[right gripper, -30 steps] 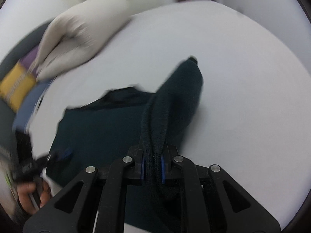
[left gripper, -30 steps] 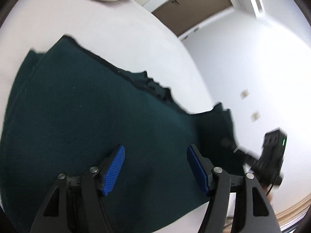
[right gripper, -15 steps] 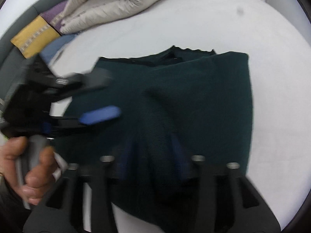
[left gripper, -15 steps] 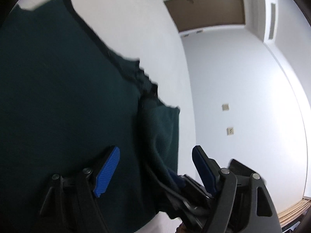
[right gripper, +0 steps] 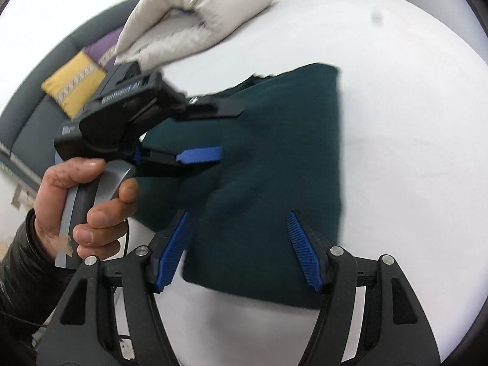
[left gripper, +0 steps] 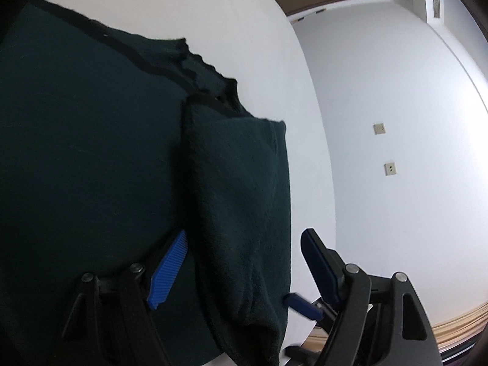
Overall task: Fold small clothes
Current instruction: 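Fold the held edge over the sweater with the right gripper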
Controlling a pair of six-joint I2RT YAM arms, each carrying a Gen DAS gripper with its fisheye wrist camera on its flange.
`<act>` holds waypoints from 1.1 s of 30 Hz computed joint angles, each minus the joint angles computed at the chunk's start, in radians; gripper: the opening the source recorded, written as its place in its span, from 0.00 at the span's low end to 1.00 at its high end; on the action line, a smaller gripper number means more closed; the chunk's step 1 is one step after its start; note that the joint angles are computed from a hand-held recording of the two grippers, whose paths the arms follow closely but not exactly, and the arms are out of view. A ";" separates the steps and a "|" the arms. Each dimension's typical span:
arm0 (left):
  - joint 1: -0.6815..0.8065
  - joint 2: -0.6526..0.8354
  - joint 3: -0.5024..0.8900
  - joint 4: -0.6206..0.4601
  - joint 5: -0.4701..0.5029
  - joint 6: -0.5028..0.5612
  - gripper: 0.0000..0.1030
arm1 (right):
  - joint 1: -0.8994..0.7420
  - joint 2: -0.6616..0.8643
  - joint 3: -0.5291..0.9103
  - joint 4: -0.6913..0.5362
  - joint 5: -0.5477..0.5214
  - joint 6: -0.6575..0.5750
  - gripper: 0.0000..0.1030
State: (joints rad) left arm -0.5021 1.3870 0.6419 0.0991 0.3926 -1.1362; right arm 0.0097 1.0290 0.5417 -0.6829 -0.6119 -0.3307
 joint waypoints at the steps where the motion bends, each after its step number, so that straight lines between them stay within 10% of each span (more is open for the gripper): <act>1: -0.001 0.019 0.016 -0.006 0.008 -0.004 0.73 | -0.060 -0.009 -0.005 -0.017 -0.031 -0.027 0.63; 11: -0.022 0.135 0.044 0.166 0.078 -0.103 0.53 | -0.352 0.165 -0.007 -0.003 -0.184 -0.157 0.64; 15: -0.033 0.140 0.046 0.147 0.061 -0.084 0.13 | -0.295 0.178 -0.036 0.052 -0.152 -0.132 0.64; 27: 0.012 -0.062 0.003 0.002 0.033 -0.033 0.12 | -0.098 0.161 -0.074 0.154 -0.102 0.023 0.64; 33: 0.132 -0.311 0.004 -0.292 0.073 0.071 0.12 | 0.218 0.002 -0.097 0.198 0.026 0.245 0.64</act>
State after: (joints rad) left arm -0.3698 1.0761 0.6462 -0.1933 0.4659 -1.0655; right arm 0.2272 1.0312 0.4444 -0.4849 -0.5861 -0.0853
